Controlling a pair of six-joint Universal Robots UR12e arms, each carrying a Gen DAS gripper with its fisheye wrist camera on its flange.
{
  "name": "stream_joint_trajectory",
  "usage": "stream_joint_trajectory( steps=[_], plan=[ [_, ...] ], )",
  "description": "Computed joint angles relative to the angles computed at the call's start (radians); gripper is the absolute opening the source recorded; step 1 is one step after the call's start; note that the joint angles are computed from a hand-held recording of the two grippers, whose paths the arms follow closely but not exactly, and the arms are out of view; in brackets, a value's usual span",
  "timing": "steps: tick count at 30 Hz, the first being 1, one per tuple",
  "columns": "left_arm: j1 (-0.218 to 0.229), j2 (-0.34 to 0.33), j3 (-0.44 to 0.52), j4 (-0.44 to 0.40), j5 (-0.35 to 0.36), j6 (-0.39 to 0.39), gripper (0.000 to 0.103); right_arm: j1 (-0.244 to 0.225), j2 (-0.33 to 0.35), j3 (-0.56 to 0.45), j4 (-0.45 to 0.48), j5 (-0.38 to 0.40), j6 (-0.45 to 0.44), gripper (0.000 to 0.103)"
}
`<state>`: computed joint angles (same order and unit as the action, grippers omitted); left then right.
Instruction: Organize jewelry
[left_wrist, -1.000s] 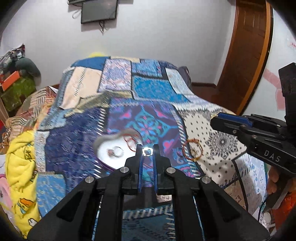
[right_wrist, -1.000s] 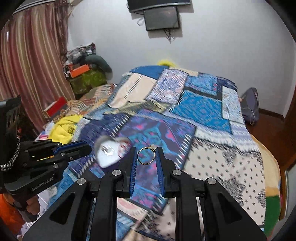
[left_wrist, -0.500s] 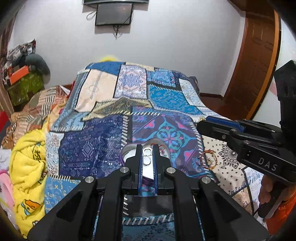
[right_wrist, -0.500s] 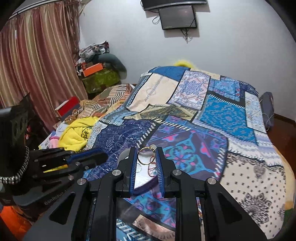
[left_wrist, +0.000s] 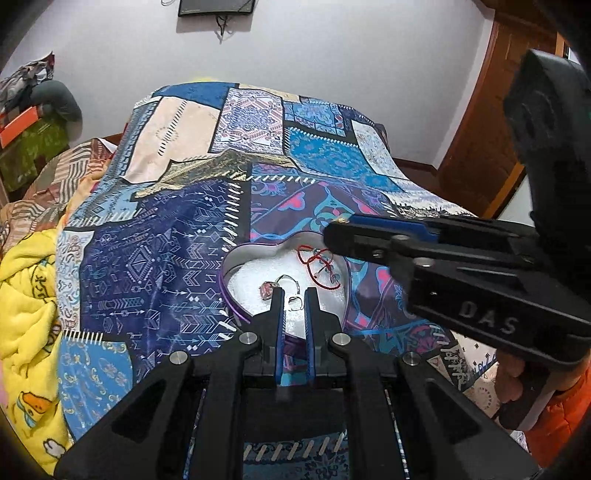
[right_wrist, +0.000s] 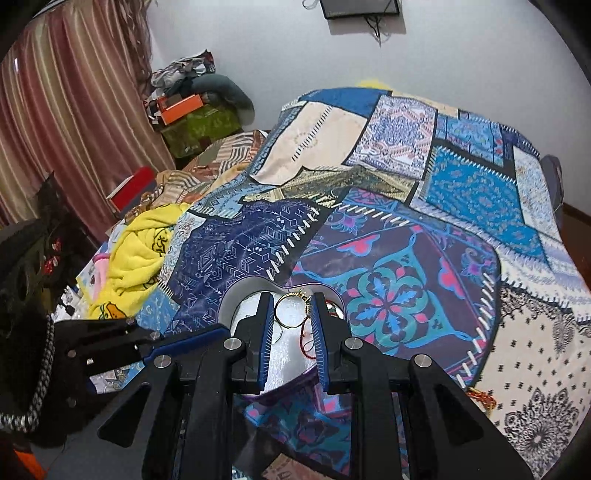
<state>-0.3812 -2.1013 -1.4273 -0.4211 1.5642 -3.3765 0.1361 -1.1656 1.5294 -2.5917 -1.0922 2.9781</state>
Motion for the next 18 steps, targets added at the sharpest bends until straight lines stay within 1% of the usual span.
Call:
stream_joint_trajectory(
  steps=[5,9,14,15,18],
  plan=[
    [0.005,-0.009,0.008,-0.009,-0.022,0.001,0.008,0.004,0.010,-0.014,0.032,-0.003,-0.015,0.019],
    [0.004,-0.011,0.007,-0.002,-0.007,0.015,0.008,0.010,0.009,-0.008,0.015,-0.023,-0.015,0.019],
    [0.007,-0.008,0.002,-0.001,-0.006,0.014,0.008,0.009,0.009,-0.014,0.028,-0.030,-0.021,0.019],
    [0.008,-0.008,0.001,-0.004,-0.005,0.011,0.008,0.010,0.007,-0.013,0.028,-0.035,-0.022,0.020],
    [0.009,-0.005,-0.001,-0.009,-0.002,0.004,0.008,0.010,0.001,-0.006,0.015,-0.046,-0.022,0.029]
  ],
)
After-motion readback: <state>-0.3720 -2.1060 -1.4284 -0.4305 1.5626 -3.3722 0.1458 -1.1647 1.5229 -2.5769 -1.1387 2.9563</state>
